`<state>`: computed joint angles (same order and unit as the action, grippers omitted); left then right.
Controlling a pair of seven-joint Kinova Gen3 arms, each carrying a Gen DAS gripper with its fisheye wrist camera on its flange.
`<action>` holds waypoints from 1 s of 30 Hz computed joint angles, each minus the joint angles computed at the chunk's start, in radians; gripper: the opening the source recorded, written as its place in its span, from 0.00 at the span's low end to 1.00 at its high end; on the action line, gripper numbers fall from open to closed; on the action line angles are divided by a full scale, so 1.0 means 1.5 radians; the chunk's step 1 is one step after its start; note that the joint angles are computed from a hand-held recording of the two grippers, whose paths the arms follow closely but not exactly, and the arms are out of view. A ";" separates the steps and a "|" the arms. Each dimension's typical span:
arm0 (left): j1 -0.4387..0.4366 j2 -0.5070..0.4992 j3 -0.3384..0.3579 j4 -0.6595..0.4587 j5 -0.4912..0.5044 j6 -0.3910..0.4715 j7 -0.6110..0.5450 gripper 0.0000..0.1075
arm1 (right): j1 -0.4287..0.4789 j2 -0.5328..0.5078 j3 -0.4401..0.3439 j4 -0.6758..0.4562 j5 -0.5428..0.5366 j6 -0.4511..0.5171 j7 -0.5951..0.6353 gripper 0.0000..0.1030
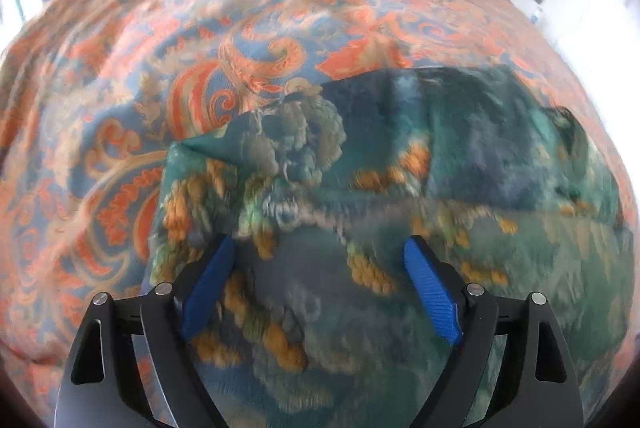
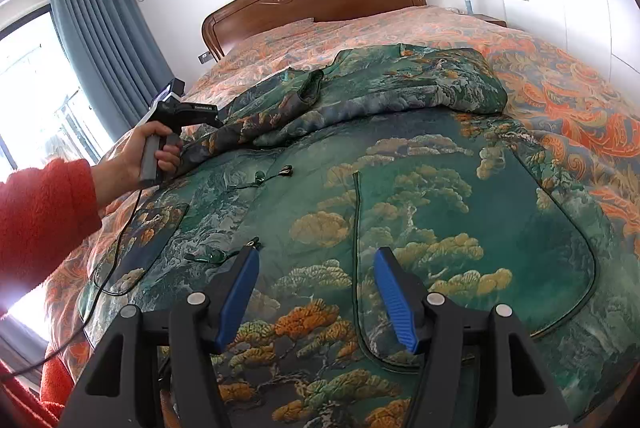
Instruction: Fold large clothes
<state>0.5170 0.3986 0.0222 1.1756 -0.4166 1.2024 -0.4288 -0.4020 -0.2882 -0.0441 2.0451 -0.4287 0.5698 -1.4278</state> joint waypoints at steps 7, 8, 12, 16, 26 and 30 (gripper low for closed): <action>0.173 -0.180 -0.038 0.166 -0.067 -0.045 0.134 0.86 | 0.023 -0.033 -0.042 0.002 0.061 -0.015 -0.038 0.62; 0.198 -0.205 -0.021 0.190 -0.081 -0.024 0.161 0.87 | 0.029 -0.039 -0.052 0.002 0.075 -0.019 -0.049 0.66; 0.225 -0.249 0.091 0.232 -0.128 0.077 0.270 0.87 | 0.047 -0.064 -0.074 -0.001 0.125 -0.024 -0.094 0.74; 0.239 -0.266 0.215 0.262 -0.120 0.179 0.378 0.87 | 0.086 -0.094 -0.101 -0.012 0.181 -0.006 -0.145 0.78; 0.206 -0.333 0.257 0.376 -0.104 0.059 0.446 0.90 | 0.116 -0.101 0.021 -0.090 0.254 0.153 -0.058 0.78; 0.266 -0.370 0.176 0.435 -0.076 -0.049 0.487 0.90 | 0.135 -0.052 0.113 -0.153 0.213 0.235 0.019 0.78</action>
